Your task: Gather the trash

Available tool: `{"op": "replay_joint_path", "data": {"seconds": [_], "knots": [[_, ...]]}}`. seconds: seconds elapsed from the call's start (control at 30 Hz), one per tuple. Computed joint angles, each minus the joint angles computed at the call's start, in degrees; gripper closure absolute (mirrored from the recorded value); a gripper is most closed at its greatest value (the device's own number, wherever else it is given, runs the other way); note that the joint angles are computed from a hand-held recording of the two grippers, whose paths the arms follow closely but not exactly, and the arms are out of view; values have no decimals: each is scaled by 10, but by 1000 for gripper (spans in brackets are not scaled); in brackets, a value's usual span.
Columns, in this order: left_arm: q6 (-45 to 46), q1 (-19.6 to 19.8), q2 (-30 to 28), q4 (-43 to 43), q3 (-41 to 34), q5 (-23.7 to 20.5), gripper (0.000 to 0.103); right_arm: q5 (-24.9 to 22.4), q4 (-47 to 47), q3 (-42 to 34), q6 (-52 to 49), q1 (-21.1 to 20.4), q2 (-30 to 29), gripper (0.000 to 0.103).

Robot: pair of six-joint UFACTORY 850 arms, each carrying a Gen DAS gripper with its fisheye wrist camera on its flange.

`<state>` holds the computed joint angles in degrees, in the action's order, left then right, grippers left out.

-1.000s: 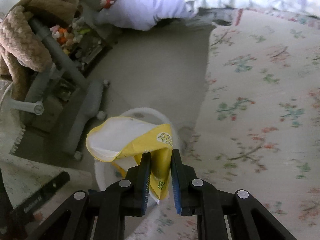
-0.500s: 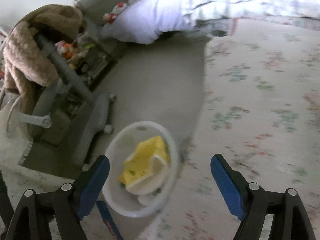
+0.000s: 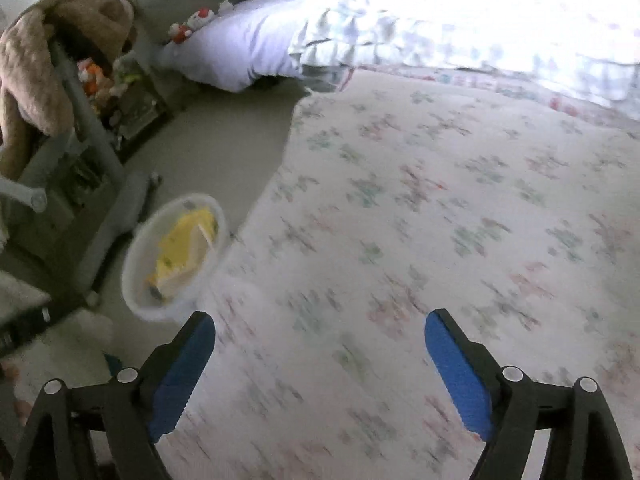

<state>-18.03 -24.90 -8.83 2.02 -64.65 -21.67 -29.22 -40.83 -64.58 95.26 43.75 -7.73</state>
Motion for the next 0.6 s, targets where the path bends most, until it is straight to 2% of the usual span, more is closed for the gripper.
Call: {"op": "replay_joint_path", "data": {"seconds": [0.13, 0.23, 0.37, 0.53, 0.6], "knots": [[-32, -26, 19, 29, 26, 10, 0, 7, 16, 43, 2, 7, 33, 13], [-96, -42, 46, 81, 59, 25, 0, -36, -32, 57, 49, 29, 52, 13], [-174, -59, 73, 150, 91, 33, 0, -81, -64, 58, 61, 57, 62, 13], [-340, -87, 102, 302, 121, 21, 0, -128, -101, 48, 69, 87, 61, 13], [-419, -100, 107, 377, 129, 6, 0, -142, -114, 37, 57, 98, 54, 7]]}}
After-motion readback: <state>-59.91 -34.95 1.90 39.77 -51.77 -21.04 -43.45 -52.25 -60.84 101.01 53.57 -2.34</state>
